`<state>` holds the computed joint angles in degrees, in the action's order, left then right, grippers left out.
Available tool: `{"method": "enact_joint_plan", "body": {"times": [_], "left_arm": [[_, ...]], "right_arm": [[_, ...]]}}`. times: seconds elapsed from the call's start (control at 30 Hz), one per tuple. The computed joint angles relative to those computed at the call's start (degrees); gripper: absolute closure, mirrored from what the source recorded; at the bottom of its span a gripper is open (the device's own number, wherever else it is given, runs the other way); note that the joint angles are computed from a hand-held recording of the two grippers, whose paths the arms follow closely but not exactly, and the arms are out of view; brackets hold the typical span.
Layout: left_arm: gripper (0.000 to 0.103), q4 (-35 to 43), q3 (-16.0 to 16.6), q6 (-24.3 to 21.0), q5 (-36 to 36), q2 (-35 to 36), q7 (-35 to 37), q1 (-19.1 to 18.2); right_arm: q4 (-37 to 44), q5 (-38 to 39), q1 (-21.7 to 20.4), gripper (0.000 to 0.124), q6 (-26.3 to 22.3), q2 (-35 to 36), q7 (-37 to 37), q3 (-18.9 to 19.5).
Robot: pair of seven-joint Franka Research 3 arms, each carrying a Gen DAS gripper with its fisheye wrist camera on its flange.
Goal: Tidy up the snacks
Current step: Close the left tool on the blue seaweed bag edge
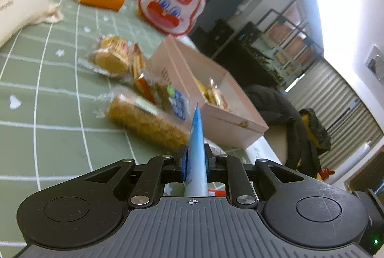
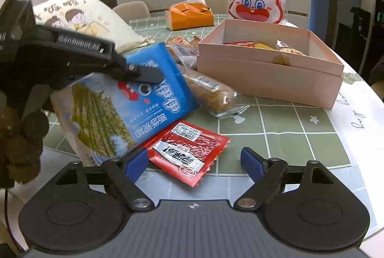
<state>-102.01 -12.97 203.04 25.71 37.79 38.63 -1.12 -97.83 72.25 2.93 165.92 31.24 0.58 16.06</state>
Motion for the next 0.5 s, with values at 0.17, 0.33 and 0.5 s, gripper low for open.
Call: {"method": "enact_joint_plan", "body": {"times": [0.17,0.33,0.5], "left_arm": [[0.087,-3.50,3.97,2.62,-4.84,-1.99,0.64,-3.18],[0.087,-5.98,7.50,3.87,-10.72,-4.05,5.04,-7.39],[0.087,-5.69,4.66,4.18,-8.27,-3.61,4.36,-4.48]], "right_arm": [[0.29,-4.66,1.70,0.027,1.41,0.50,4.53,-1.21],[1.04,-12.05,3.08,0.022,1.59,1.17,12.18,-2.44],[2.31,-17.66,2.72,0.024,2.67,2.40,18.82,-1.71]]}}
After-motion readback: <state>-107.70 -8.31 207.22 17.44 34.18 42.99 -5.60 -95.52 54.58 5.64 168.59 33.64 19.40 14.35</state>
